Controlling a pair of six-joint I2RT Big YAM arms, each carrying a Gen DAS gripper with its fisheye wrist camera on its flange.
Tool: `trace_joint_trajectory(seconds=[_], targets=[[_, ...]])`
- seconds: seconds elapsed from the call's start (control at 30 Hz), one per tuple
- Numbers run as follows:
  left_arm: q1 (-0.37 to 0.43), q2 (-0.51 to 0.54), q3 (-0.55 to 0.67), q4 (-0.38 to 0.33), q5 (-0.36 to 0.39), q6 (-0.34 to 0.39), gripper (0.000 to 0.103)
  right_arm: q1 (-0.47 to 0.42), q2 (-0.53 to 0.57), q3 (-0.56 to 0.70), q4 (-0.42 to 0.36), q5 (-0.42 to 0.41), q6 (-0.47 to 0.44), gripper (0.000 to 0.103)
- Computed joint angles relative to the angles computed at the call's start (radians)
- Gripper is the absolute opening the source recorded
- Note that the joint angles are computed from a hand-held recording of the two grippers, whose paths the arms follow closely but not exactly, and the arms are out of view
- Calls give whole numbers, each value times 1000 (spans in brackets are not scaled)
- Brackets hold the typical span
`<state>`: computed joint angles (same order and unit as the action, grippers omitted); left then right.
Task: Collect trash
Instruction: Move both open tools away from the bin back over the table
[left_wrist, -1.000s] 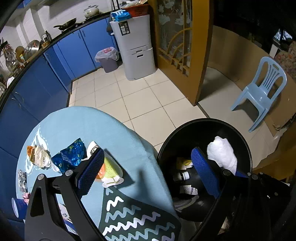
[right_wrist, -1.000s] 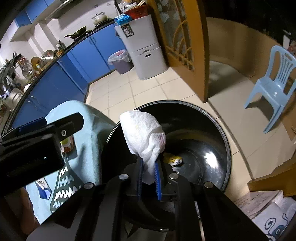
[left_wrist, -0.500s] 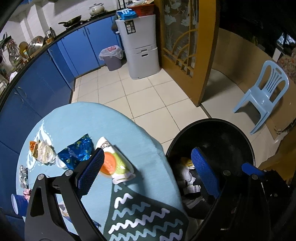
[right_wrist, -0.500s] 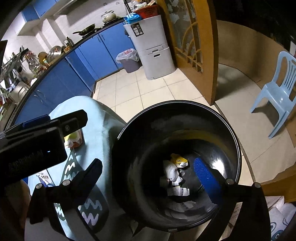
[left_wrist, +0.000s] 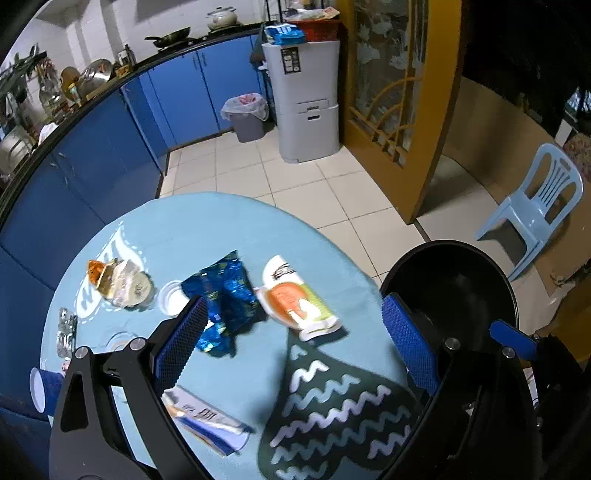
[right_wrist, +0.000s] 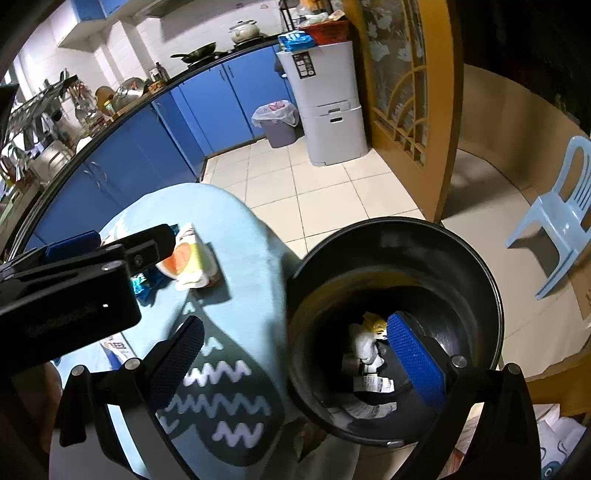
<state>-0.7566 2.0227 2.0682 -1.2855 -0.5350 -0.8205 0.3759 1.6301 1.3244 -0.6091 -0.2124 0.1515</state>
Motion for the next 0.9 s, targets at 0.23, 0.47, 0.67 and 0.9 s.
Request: trace_joint_trajectory(seconds=[0.23, 0.47, 0.67, 0.9], targets=[[-1, -104, -140, 41, -20, -40, 94, 52, -23, -2, -8, 27, -9, 97], [6, -227, -308, 75, -38, -93, 94, 119, -44, -4, -15, 59, -15, 97], [17, -330, -445, 106, -42, -142, 94, 182, -49, 1, -29, 93, -19, 97], [26, -440, -584, 113, -66, -192, 94, 251, -38, 17, -45, 126, -17, 97]])
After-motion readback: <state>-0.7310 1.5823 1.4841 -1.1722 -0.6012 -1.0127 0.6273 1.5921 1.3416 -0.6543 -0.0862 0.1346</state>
